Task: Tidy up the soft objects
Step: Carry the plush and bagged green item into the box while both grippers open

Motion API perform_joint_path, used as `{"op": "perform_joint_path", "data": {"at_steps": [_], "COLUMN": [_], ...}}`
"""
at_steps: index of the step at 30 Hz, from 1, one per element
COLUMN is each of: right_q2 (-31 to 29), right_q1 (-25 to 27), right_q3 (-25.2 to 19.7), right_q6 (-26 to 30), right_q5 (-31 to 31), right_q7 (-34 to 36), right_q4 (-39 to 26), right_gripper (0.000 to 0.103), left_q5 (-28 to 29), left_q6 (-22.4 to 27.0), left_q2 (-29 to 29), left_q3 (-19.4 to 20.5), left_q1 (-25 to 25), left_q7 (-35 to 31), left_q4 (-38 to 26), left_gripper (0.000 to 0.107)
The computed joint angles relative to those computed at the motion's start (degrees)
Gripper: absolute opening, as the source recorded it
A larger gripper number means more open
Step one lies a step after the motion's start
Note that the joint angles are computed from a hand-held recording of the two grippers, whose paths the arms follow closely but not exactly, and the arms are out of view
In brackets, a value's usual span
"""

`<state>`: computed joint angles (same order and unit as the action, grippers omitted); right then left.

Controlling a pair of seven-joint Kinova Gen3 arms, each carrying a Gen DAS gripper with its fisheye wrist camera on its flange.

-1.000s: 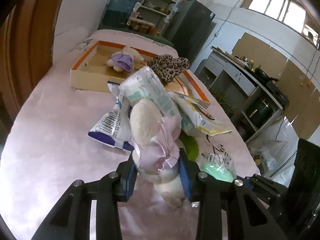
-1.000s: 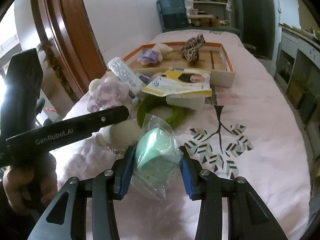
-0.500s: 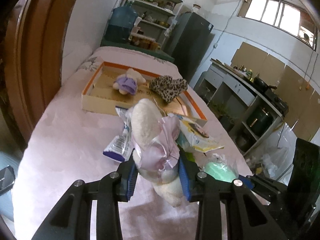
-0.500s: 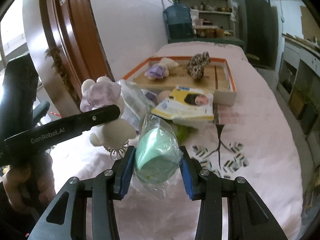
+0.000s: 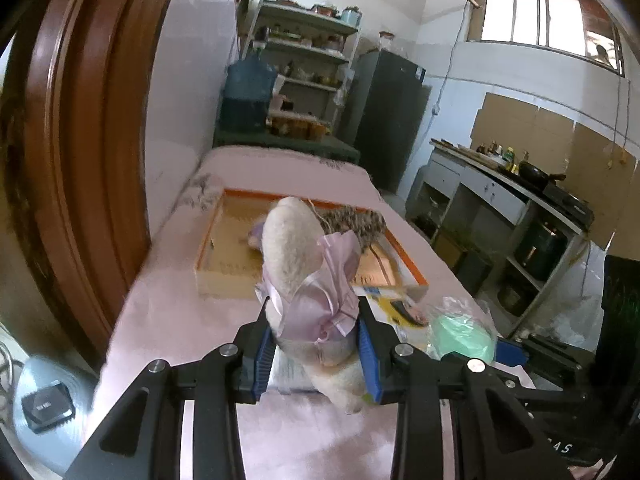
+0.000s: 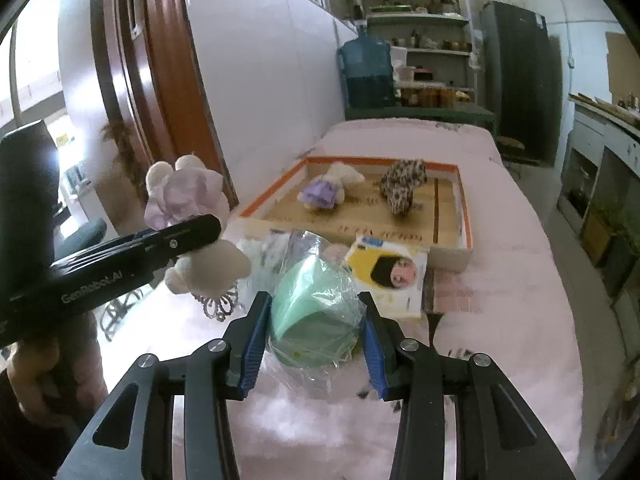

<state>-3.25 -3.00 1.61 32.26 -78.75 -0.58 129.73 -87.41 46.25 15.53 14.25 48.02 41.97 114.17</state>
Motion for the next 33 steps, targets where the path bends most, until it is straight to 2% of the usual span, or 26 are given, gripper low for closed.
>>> {"op": "perform_joint_path", "data": {"at_steps": [6, 17, 28, 33], "right_q2": [-0.6, -0.3, 2.2, 4.7], "right_q1": [0.2, 0.8, 1.7, 2.6], "right_q3": [0.5, 0.9, 0.6, 0.0], "right_q6": [0.2, 1.0, 1.1, 2.3], "right_q5": [-2.2, -2.4, -3.2, -1.6], "right_q7": [1.5, 1.1, -0.5, -3.1], "right_q4": [-1.2, -4.8, -9.7, -13.7], "right_gripper": [0.044, 0.044, 0.044, 0.044], "left_q5": [1.2, 0.9, -1.7, -0.7], "left_q6": [4.6, 7.2, 0.9, -2.2], "left_q2": [-0.3, -0.1, -0.3, 0.5], "left_q3": [0.0, -0.6, -2.7, -3.7], "left_q1": [1.1, 1.0, -3.1, -5.4], "left_q7": [-5.0, -12.3, -14.1, -16.7], "left_q4": [-2.4, -7.2, -10.5, -12.8], "left_gripper": [0.037, 0.037, 0.037, 0.037]}}
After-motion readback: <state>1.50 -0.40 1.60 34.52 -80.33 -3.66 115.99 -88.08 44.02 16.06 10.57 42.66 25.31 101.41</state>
